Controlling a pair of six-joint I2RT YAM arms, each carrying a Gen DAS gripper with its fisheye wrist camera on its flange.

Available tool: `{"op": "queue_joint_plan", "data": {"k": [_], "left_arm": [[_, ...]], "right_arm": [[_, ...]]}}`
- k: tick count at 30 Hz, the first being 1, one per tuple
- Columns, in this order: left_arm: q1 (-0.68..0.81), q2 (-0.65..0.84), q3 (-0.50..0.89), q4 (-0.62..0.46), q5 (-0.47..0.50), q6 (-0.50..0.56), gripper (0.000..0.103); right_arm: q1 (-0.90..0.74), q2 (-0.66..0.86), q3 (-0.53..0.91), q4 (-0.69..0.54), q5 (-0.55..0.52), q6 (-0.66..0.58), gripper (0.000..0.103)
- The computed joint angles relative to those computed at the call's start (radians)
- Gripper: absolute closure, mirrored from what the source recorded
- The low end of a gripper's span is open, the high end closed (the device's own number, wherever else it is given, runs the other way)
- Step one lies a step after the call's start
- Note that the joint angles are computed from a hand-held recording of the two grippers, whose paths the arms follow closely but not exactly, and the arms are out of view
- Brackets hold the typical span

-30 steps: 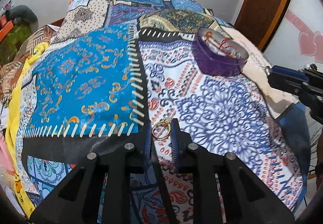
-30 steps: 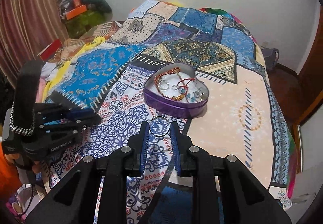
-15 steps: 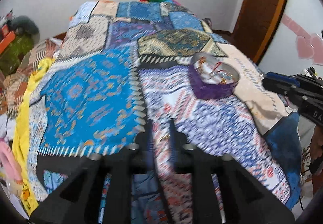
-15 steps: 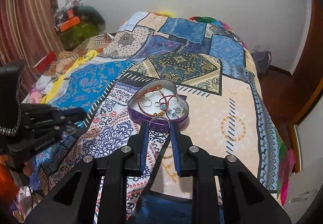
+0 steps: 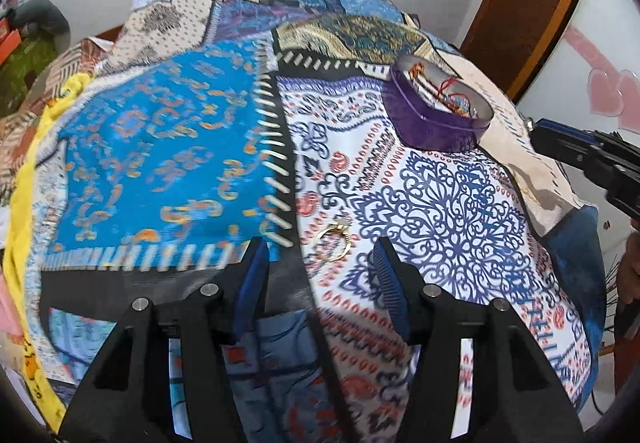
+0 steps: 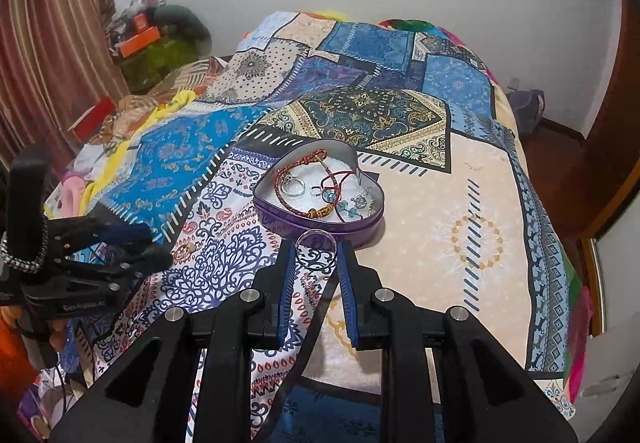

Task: Organize jewelry
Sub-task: 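Carry the gold and silver rings over the purple heart tin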

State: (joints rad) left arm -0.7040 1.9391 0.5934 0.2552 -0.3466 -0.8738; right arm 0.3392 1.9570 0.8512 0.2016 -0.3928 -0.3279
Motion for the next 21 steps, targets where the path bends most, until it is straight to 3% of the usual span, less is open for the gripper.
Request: {"op": "queue_joint_plan", "data": {"k": [3, 6, 7, 21], "left_arm": [[-0.012, 0.04, 0.041, -0.011, -0.022, 0.007, 0.059], [-0.001, 0.052, 0.053, -0.009, -0.015, 0.004, 0.074], [0.001, 0.056, 0.061, -0.023, -0.023, -0.001, 0.084], [-0.039, 0.013, 0.058, -0.068, -0.068, -0.009, 0.085]], "right_arm": [[-0.008, 0.004, 0.004, -0.003, -0.002, -0.004, 0.084], [-0.016, 0.009, 0.007, -0.005, -0.004, -0.004, 0.084], [-0.017, 0.011, 0.008, -0.006, -0.004, -0.004, 0.084], [-0.02, 0.009, 0.002, 0.002, -0.008, -0.001, 0.084]]}}
